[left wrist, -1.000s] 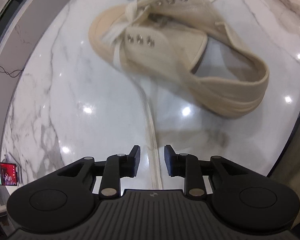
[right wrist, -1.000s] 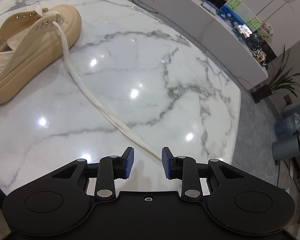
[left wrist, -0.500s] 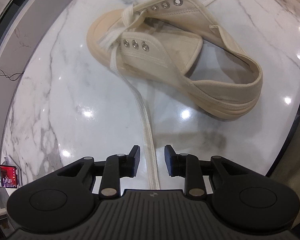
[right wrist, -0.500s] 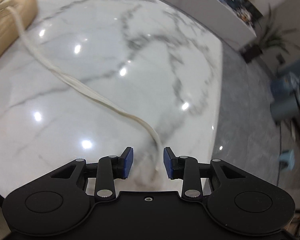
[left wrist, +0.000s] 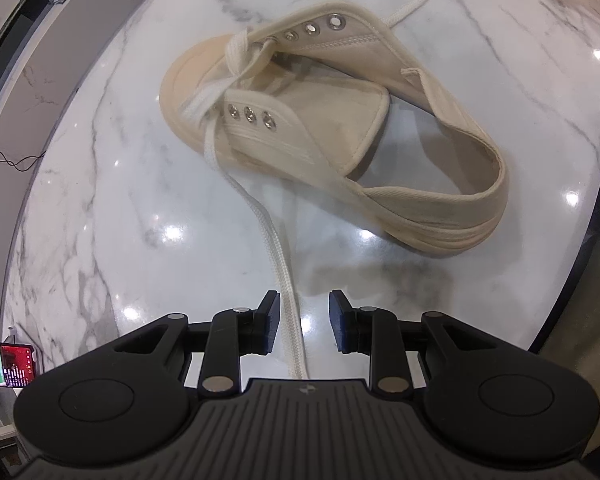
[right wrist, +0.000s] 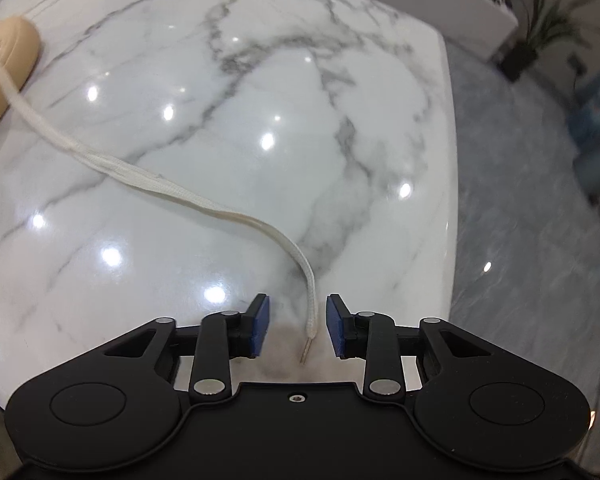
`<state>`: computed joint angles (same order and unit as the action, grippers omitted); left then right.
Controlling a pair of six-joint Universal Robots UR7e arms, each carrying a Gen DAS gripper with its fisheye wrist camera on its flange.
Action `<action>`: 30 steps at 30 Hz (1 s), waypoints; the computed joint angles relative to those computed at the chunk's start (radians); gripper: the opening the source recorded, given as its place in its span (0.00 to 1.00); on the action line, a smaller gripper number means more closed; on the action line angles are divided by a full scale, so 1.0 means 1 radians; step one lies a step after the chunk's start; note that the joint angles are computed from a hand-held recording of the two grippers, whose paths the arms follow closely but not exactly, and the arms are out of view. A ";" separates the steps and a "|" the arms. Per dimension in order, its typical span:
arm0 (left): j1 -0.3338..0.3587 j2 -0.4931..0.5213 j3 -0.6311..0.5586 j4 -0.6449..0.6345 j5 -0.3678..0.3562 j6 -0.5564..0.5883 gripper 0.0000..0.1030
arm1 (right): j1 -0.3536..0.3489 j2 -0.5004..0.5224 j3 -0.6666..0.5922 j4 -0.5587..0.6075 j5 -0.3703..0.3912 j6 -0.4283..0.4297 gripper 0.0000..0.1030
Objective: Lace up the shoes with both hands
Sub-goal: 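Grasp the lace again nearer the shoe with the right gripper, then bring the lace tip to the next eyelet with the right gripper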
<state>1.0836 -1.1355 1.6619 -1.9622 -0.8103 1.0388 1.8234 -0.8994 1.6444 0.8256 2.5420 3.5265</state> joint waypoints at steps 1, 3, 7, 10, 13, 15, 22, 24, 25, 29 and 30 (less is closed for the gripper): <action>0.000 0.000 0.000 -0.002 -0.001 0.000 0.25 | -0.007 -0.005 0.004 0.002 -0.015 0.007 0.01; 0.001 0.001 -0.002 -0.003 -0.003 0.002 0.25 | -0.012 -0.010 0.008 -0.006 -0.028 -0.006 0.01; 0.003 -0.003 -0.002 -0.003 -0.008 0.006 0.25 | 0.003 -0.005 -0.006 -0.012 -0.023 -0.021 0.00; 0.004 -0.007 -0.004 -0.005 -0.014 0.009 0.25 | 0.027 0.000 -0.023 -0.013 -0.013 -0.035 0.00; 0.002 -0.011 -0.006 -0.005 -0.020 0.009 0.25 | 0.049 0.010 -0.041 -0.008 -0.016 -0.055 0.00; 0.001 -0.012 -0.007 -0.006 -0.022 0.010 0.25 | 0.071 0.029 -0.061 0.008 -0.020 -0.065 0.00; -0.002 -0.014 -0.006 -0.006 -0.027 0.016 0.25 | 0.124 0.082 -0.126 -0.003 -0.062 -0.158 0.00; -0.002 -0.015 -0.004 -0.008 -0.028 0.018 0.25 | 0.143 0.108 -0.156 -0.001 -0.076 -0.178 0.00; -0.003 -0.015 -0.002 -0.010 -0.028 0.020 0.25 | 0.145 0.114 -0.163 -0.002 -0.079 -0.183 0.00; -0.003 -0.016 0.002 -0.016 -0.027 0.026 0.25 | 0.164 0.151 -0.205 -0.040 -0.126 -0.229 0.00; -0.003 -0.016 0.003 -0.016 -0.027 0.026 0.25 | 0.169 0.164 -0.221 -0.048 -0.137 -0.244 0.00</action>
